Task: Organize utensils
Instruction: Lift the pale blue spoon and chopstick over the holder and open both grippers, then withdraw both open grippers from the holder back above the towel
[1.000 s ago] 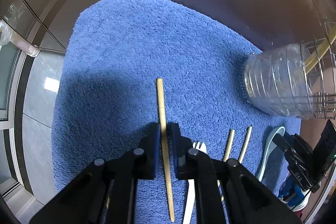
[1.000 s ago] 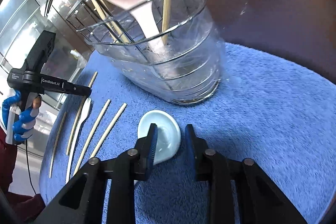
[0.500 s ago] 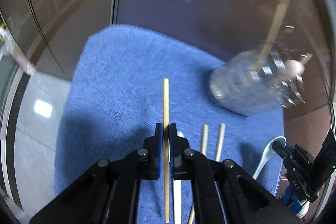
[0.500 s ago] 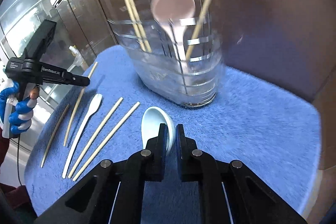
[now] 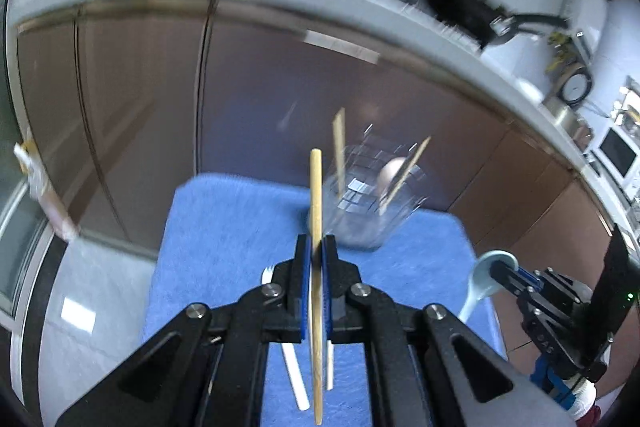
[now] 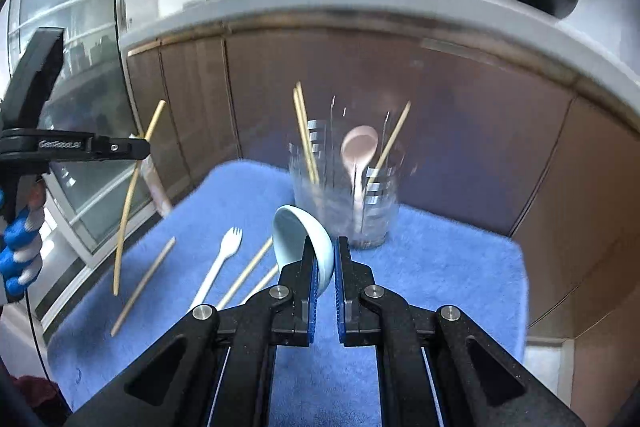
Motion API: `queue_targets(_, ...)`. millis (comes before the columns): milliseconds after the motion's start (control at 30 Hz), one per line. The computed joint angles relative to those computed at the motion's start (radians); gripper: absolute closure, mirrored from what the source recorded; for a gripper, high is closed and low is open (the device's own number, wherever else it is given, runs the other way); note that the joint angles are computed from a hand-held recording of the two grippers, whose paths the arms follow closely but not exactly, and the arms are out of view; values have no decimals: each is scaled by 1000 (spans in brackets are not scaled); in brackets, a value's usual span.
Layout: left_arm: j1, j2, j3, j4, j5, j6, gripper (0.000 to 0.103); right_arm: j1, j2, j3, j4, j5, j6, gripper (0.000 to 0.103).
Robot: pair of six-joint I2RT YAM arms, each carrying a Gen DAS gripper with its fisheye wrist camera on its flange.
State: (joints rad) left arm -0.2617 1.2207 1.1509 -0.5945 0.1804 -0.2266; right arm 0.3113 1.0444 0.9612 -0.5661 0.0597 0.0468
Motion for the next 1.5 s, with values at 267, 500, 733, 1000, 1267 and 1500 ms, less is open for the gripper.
queue_targets(267, -70, 17, 122, 140, -62, -82, 98, 62, 14, 96, 100, 170, 0, 96)
queue_targets(500, -135, 197, 261, 360, -212, -123, 98, 23, 149, 148, 351, 236, -70, 96)
queue_targets(733, -194, 447, 393, 509, -307, -95, 98, -64, 347, 225, 496, 192, -119, 96)
queue_targets(1000, -216, 611, 387, 668, -391, -66, 98, -96, 460, 184, 642, 189, -149, 96)
queue_targets(1267, -213, 684, 326, 779, -438, -70, 96, -95, 523, 116, 757, 218, -155, 95)
queue_targets(1500, -212, 599, 214, 826, -403, -36, 77, -96, 494, 49, 764, 195, -121, 76)
